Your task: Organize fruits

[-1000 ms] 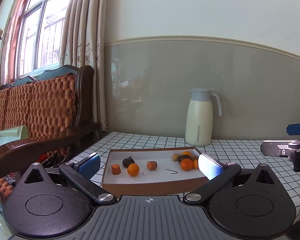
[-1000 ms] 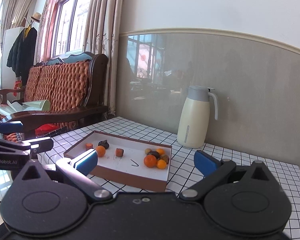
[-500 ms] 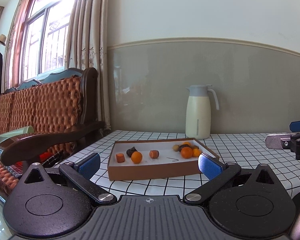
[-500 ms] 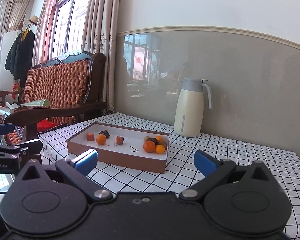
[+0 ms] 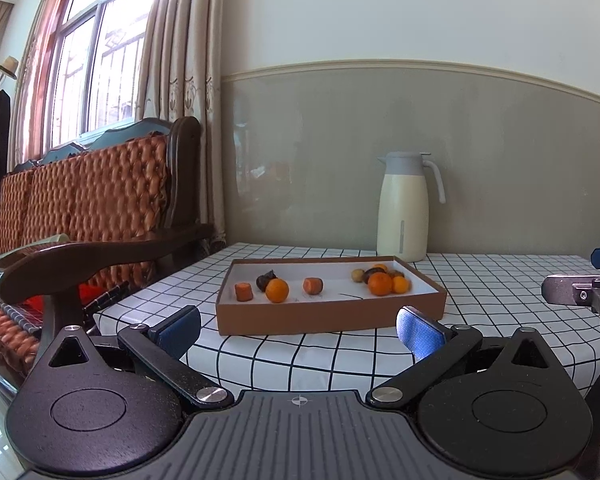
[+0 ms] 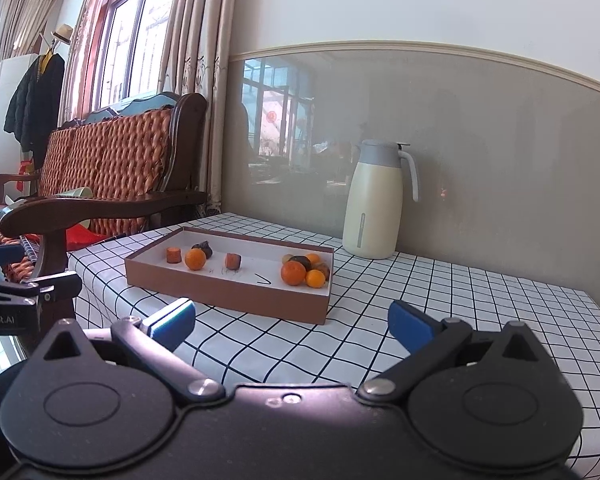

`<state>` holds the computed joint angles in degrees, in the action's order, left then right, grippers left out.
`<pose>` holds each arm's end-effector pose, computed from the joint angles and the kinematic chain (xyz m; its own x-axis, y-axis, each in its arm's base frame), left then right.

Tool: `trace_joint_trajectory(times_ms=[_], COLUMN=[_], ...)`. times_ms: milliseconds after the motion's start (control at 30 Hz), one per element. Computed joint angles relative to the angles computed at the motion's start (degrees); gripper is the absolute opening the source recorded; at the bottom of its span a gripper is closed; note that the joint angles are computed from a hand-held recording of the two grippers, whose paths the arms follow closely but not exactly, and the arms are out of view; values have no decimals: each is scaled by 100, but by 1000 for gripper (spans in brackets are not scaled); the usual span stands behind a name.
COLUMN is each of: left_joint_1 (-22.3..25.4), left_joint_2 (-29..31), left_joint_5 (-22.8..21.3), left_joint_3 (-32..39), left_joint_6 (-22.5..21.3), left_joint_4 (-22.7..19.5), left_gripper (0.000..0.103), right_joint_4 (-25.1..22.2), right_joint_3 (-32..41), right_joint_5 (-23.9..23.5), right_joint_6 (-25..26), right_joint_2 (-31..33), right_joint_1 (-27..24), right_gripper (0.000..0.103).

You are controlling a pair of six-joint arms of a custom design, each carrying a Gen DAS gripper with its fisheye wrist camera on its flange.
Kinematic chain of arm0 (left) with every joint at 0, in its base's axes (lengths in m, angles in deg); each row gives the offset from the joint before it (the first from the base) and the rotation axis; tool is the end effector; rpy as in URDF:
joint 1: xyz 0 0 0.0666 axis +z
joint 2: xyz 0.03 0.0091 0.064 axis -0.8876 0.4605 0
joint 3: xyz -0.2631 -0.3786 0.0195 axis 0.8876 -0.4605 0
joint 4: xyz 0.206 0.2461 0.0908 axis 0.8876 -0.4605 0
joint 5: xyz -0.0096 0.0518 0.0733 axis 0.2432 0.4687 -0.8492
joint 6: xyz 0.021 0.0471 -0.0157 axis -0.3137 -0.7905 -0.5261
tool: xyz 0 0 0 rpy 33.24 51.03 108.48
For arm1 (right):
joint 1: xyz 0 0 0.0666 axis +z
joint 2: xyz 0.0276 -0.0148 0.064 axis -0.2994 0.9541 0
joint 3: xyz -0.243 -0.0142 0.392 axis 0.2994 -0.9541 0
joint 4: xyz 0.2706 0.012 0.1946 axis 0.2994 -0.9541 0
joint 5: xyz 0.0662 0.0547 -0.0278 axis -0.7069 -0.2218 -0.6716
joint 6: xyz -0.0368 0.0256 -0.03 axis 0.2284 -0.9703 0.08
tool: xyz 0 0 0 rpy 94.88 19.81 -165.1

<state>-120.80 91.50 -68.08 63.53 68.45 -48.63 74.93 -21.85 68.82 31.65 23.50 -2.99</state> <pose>0.2563 -0.3499 0.4609 -0.2054 -0.0366 -0.9780 -0.3272 0.9444 0.0333 0.3726 0.1051 0.5006 -0.2228 -0.2162 -0.9506 -0.5206 0.8508 -0.0715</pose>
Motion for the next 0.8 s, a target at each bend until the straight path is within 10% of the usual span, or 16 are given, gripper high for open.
trace_joint_trajectory(times_ms=[800], left_joint_1=[-15], left_joint_2=[-31], left_joint_5=[-47], left_joint_3=[-130], left_joint_6=[-301], left_joint_4=[430], left_gripper=[103], right_joint_4=[-47], right_joint_3=[1], right_joint_5=[102], right_joint_6=[-34], right_joint_2=[11], right_joint_1=[-2], right_gripper=[97])
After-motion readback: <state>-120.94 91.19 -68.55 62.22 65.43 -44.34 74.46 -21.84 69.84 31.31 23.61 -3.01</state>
